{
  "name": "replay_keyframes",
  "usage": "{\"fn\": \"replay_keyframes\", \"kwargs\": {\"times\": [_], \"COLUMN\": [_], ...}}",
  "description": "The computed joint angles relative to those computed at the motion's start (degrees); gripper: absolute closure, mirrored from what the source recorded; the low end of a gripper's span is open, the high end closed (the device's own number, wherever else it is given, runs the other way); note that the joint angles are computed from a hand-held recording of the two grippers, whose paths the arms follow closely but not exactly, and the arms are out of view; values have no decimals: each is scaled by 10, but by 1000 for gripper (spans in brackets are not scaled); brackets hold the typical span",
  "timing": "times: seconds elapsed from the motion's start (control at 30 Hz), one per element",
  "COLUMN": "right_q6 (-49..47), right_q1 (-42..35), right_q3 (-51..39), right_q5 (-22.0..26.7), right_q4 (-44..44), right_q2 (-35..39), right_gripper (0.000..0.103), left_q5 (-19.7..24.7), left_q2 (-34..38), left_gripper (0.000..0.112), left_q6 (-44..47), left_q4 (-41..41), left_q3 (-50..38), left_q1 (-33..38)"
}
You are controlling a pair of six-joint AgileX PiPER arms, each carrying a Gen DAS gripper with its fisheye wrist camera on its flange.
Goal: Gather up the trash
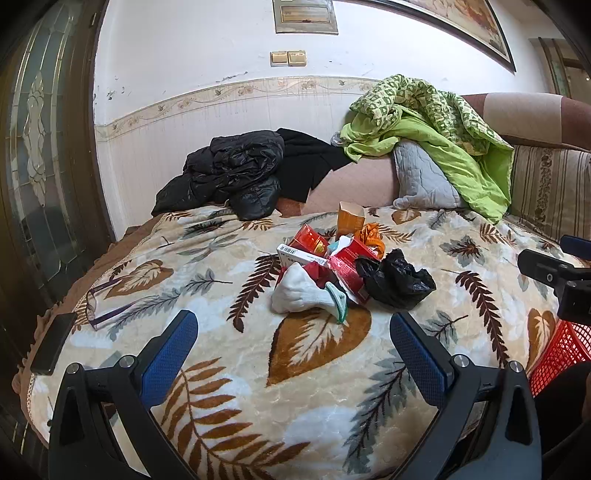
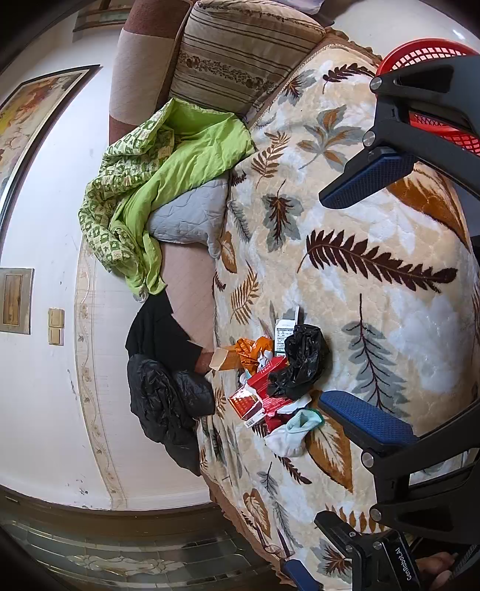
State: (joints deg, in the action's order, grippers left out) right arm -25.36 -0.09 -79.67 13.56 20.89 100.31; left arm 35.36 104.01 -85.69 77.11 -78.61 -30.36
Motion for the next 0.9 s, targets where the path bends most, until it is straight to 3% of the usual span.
{"fn": "replay_keyframes", "kwargs": {"times": [0.9], "right_q6": [5], "right_q1": [0], "right_q3": [-2], "right_q5": [5], "right_q4": [-6], "right_q2": [1], "right_gripper": [3], "left_q5": [-1], "left_q2": [0], "left_gripper": [9], "left_q6": [0], "left_q4": [1], "left_q3": [2], "left_q1": [0]}}
